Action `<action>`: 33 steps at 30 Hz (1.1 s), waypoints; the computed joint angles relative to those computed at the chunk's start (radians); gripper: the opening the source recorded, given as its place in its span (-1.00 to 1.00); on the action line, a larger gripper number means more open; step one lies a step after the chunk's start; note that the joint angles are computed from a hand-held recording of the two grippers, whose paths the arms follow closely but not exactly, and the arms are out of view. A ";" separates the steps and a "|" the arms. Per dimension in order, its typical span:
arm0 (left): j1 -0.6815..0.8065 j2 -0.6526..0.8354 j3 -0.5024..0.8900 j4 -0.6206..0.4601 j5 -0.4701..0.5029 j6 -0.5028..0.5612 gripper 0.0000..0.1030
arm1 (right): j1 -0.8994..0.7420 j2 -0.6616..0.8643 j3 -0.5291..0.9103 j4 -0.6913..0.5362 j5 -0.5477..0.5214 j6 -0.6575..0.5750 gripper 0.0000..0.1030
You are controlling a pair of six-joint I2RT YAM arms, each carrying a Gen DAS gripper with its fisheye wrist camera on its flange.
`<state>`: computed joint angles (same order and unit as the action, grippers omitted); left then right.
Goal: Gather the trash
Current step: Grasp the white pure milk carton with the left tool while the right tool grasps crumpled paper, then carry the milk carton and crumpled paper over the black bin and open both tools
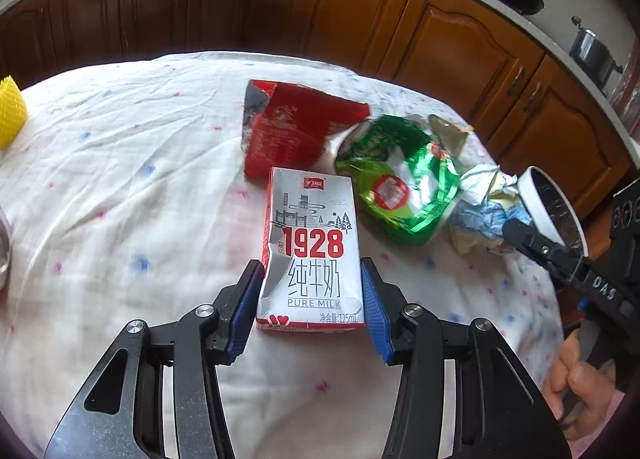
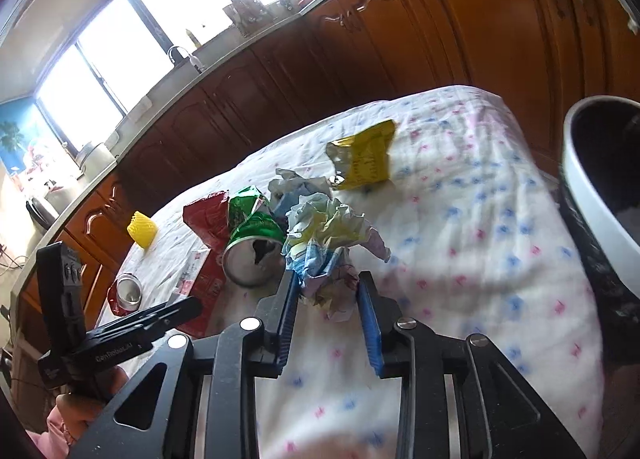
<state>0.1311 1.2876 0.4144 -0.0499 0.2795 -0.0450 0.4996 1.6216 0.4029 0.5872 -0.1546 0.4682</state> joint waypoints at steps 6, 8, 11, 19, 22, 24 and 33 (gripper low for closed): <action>-0.041 -0.190 -0.045 -0.100 0.029 -0.031 -0.09 | -0.064 -0.150 -0.115 -0.019 -0.021 -0.003 -0.42; -0.091 -0.225 -0.040 -0.125 0.021 -0.053 -0.09 | -0.086 -0.215 -0.153 -0.041 -0.020 -0.013 -0.42; -0.189 -0.274 -0.033 -0.149 -0.008 -0.085 -0.09 | -0.119 -0.311 -0.197 -0.087 -0.023 -0.025 -0.42; -0.423 -0.261 0.014 -0.132 -0.082 -0.175 -0.09 | -0.302 -0.613 -0.281 -0.291 -0.097 -0.091 -0.42; -0.490 -0.216 0.036 -0.101 -0.109 -0.194 -0.09 | -0.411 -0.697 -0.292 -0.374 -0.159 -0.133 -0.42; -0.537 -0.188 0.055 -0.088 -0.131 -0.205 -0.09 | -0.490 -0.744 -0.296 -0.422 -0.202 -0.165 -0.42; -0.698 -0.045 0.152 -0.035 -0.193 -0.251 -0.09 | -0.739 -0.786 -0.281 -0.515 -0.337 -0.270 -0.42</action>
<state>-0.5672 1.2421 0.5659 -0.0847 0.0870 -0.2957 -0.2398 0.8358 0.1218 0.0726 -0.4914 0.1981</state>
